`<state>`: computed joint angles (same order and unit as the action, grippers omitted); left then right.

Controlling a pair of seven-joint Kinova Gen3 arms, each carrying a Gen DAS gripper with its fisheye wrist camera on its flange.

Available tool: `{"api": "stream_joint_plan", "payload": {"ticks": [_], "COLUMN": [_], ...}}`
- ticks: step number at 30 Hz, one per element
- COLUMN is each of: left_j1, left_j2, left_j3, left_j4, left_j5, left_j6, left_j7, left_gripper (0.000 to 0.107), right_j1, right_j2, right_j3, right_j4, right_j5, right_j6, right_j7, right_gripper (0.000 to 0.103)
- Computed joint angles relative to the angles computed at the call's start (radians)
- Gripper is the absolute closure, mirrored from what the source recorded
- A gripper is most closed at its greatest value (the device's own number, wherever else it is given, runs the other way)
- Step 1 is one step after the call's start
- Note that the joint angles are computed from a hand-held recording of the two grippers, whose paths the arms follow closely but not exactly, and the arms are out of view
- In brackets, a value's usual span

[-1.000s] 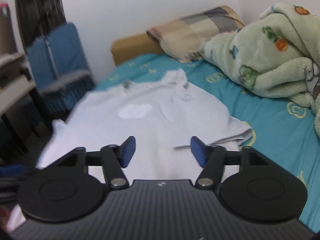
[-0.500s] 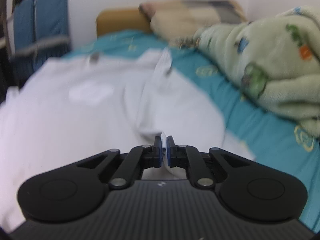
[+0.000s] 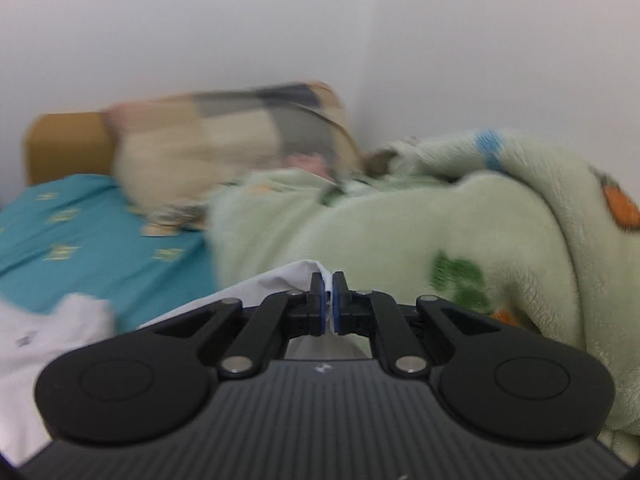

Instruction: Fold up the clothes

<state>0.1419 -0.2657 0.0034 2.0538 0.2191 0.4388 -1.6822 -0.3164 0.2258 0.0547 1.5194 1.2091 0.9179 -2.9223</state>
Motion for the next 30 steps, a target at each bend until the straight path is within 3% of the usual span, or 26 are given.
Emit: {"api": "stream_joint_plan", "payload": {"ticks": [5, 7, 9, 10, 12, 16, 19, 21, 25, 30], "left_j1": [-0.027, -0.015, 0.006, 0.011, 0.02, 0.042, 0.071, 0.087, 0.102, 0.14], "left_j2": [0.039, 0.051, 0.052, 0.049, 0.042, 0.009, -0.029, -0.056, -0.123, -0.2], "left_j3": [0.05, 0.04, 0.013, 0.002, -0.02, -0.061, -0.088, -0.096, -0.078, -0.074], "left_j4": [0.001, -0.007, -0.008, -0.008, -0.01, -0.009, 0.001, 0.007, 0.023, 0.024], "left_j5": [-0.064, -0.06, -0.03, -0.015, 0.017, 0.075, 0.117, 0.134, 0.122, 0.103], "left_j6": [-0.032, -0.024, -0.02, -0.018, -0.008, 0.014, 0.03, 0.043, 0.072, 0.162], "left_j7": [0.038, 0.032, 0.004, -0.007, -0.028, -0.081, -0.149, -0.181, -0.217, -0.25], "left_gripper": [0.009, 0.009, 0.009, 0.009, 0.009, 0.009, 0.009, 0.009, 0.009, 0.009], "right_j1": [-0.072, -0.061, -0.001, 0.023, 0.065, 0.03, 0.024, -0.024, -0.017, 0.04], "right_j2": [-0.015, -0.035, -0.073, -0.095, -0.135, -0.261, -0.386, -0.479, -0.627, -0.83], "right_j3": [0.168, 0.153, 0.071, 0.025, -0.061, -0.162, -0.301, -0.351, -0.525, -0.679], "right_j4": [0.084, 0.123, 0.15, 0.16, 0.175, 0.241, 0.309, 0.328, 0.299, 0.349], "right_j5": [-0.003, 0.009, -0.021, -0.051, -0.118, -0.202, -0.242, -0.319, -0.46, -0.565], "right_j6": [-0.145, -0.185, -0.214, -0.207, -0.187, -0.088, 0.024, 0.099, 0.26, 0.306], "right_j7": [-0.173, -0.179, -0.12, -0.08, 0.002, 0.072, -0.012, -0.064, -0.125, -0.283], "right_gripper": [0.09, 0.067, 0.026, 0.019, 0.017, 0.017, 0.017, 0.017, 0.017, 0.017]}}
